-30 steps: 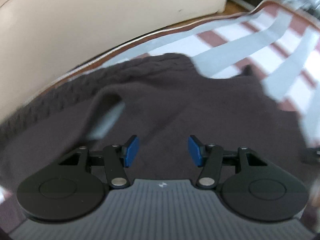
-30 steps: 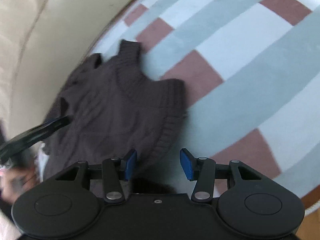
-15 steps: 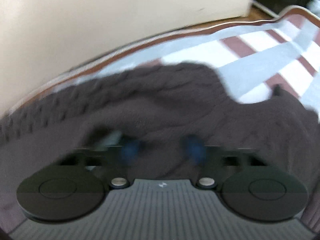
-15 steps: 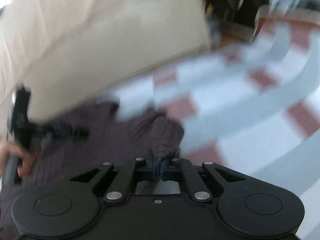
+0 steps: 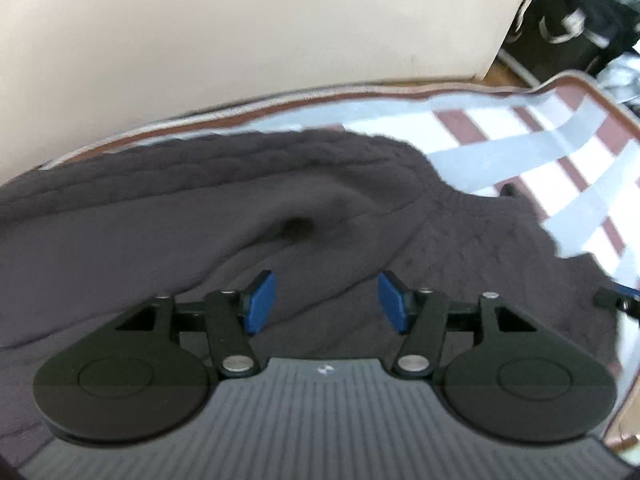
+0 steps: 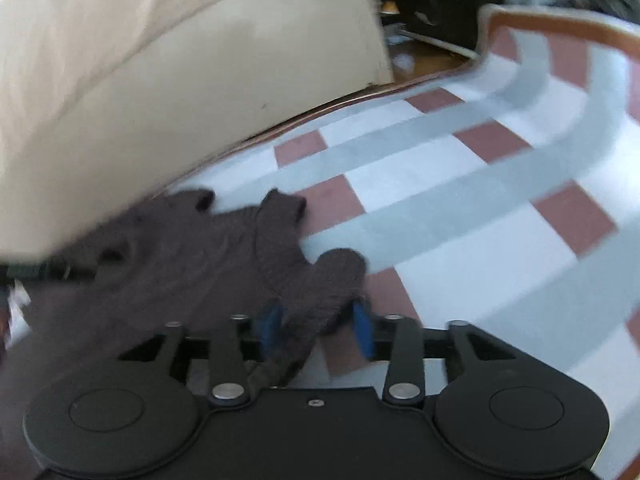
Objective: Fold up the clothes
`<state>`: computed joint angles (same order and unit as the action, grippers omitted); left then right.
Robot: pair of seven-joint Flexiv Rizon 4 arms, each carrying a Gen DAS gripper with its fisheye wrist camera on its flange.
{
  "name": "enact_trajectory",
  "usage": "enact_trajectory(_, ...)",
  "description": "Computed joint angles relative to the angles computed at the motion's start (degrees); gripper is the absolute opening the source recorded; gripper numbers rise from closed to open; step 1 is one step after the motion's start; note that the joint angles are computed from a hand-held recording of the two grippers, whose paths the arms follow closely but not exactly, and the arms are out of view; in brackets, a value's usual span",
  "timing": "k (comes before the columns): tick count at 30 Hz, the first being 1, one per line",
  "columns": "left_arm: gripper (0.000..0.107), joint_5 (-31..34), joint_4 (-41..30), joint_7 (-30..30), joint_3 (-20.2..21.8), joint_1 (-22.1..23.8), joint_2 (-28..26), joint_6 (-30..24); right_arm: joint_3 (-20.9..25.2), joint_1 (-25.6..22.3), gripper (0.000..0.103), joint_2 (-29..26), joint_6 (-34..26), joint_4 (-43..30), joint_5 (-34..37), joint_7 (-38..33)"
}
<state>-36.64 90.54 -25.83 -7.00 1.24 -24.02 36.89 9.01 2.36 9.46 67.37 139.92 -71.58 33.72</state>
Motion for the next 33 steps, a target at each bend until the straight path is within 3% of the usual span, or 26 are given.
enact_trajectory(4,0.056,-2.9,3.4,10.2,0.6,4.4,5.2,-11.7,0.6,-0.9,0.048,3.9,5.4,2.9,-0.2,3.4)
enact_trajectory(6,0.056,-2.7,5.0,14.7,2.1,5.5,7.4,-18.3,2.0,0.7,0.048,4.8,5.7,3.3,4.4,-1.0)
enact_trajectory(10,0.059,-0.4,9.3,23.1,6.0,6.7,11.7,-26.1,4.9,4.5,0.048,4.4,3.7,2.7,13.8,-10.1)
enact_trajectory(13,0.069,1.7,12.3,29.0,8.3,7.1,14.0,-26.8,5.9,5.7,0.052,3.6,2.5,2.7,17.1,-13.1)
enact_trajectory(16,0.07,4.9,15.5,36.0,10.0,7.1,16.3,-22.7,5.8,5.7,0.054,2.7,3.0,3.1,18.2,-12.4)
enact_trajectory(18,0.073,5.9,16.7,38.7,10.9,7.5,17.1,-20.7,5.4,4.6,0.056,1.8,4.2,3.1,15.3,-11.0)
enact_trajectory(21,0.085,7.0,15.9,37.9,11.7,8.6,16.7,-21.4,4.3,3.8,0.06,-0.3,5.2,2.2,11.3,-9.1)
enact_trajectory(23,0.089,10.1,13.7,34.9,11.8,9.0,15.5,-23.5,3.4,4.8,0.059,-2.4,6.3,1.3,13.2,-12.7)
enact_trajectory(25,0.09,12.1,12.9,31.9,11.8,9.1,14.9,-23.6,3.9,6.6,0.022,-2.7,2.5,-0.4,14.1,-17.8)
enact_trajectory(26,0.091,11.9,13.3,31.6,11.8,9.1,15.0,-22.7,4.6,8.0,0.01,-2.4,-0.8,-1.3,16.9,-20.6)
enact_trajectory(27,0.091,11.3,13.8,31.6,11.8,9.2,15.1,-22.2,4.8,9.6,0.01,-2.0,-4.2,-2.1,19.1,-22.9)
enact_trajectory(28,0.085,10.2,14.5,32.2,11.8,9.4,15.4,-21.8,5.9,9.7,0.01,-0.8,-6.8,-2.4,19.3,-21.4)
enact_trajectory(29,0.058,8.8,15.4,33.0,11.8,9.7,15.9,-21.6,6.6,10.2,0.009,0.5,-9.6,-2.6,19.3,-19.5)
enact_trajectory(30,0.04,7.7,15.7,34.1,11.9,10.1,16.2,-22.5,7.6,10.6,0.009,2.1,-12.9,-2.9,19.2,-17.5)
enact_trajectory(31,0.016,6.8,15.9,35.2,12.0,10.4,16.7,-23.4,8.6,11.1,0.008,3.7,-15.9,-3.1,19.2,-15.9)
enact_trajectory(33,0.011,4.9,17.2,37.3,12.5,10.7,18.0,-23.3,10.3,12.7,0.008,5.9,-22.0,-4.1,21.6,-15.9)
